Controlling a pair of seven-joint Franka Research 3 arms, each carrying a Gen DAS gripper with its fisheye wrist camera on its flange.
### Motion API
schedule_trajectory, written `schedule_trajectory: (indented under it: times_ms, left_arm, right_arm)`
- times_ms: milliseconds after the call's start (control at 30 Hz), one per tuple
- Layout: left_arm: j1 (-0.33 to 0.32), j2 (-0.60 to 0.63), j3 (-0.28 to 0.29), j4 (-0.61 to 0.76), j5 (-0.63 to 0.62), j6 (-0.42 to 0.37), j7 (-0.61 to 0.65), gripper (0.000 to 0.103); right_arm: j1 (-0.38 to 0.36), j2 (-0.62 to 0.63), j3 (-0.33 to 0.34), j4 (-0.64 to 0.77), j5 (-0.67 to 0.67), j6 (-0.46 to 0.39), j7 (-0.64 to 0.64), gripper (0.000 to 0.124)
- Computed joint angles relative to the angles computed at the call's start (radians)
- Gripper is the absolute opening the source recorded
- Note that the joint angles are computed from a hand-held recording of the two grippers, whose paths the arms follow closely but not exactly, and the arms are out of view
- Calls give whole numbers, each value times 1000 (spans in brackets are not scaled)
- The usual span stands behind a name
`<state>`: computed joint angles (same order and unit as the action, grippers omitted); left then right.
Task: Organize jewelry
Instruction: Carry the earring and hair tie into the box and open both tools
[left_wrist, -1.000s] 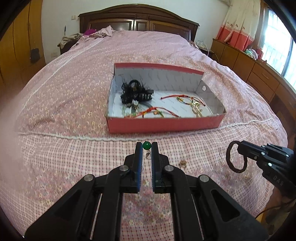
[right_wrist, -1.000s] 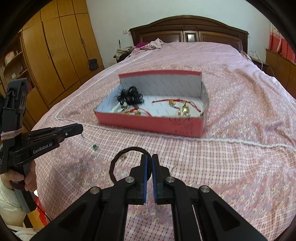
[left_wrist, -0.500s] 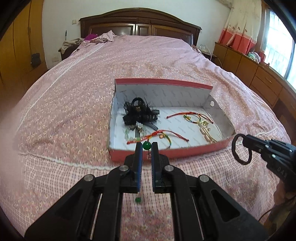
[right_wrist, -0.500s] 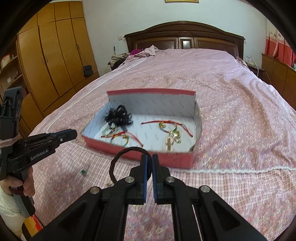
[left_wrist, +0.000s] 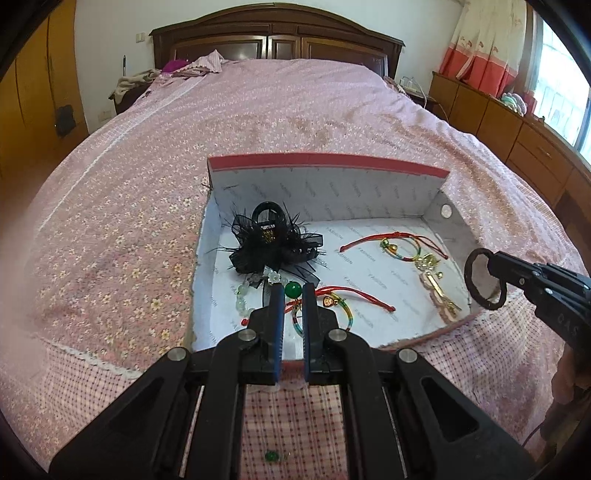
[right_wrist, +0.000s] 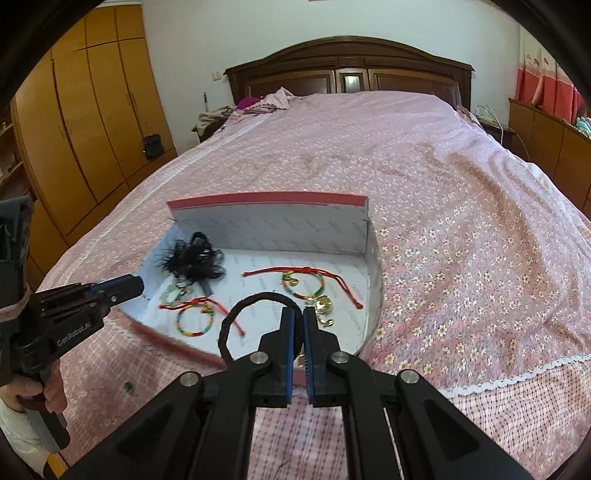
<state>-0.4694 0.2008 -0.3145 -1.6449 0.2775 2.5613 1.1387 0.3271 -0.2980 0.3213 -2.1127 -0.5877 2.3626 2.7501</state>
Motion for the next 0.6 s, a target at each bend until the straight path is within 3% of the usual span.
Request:
schedule_trajectory:
  times_ms: [600]
  left_arm:
    - [-8,56,2,43,-14,-40,26,1]
  right_arm:
    - [11,51,-36,-7,8,-13,-12,7]
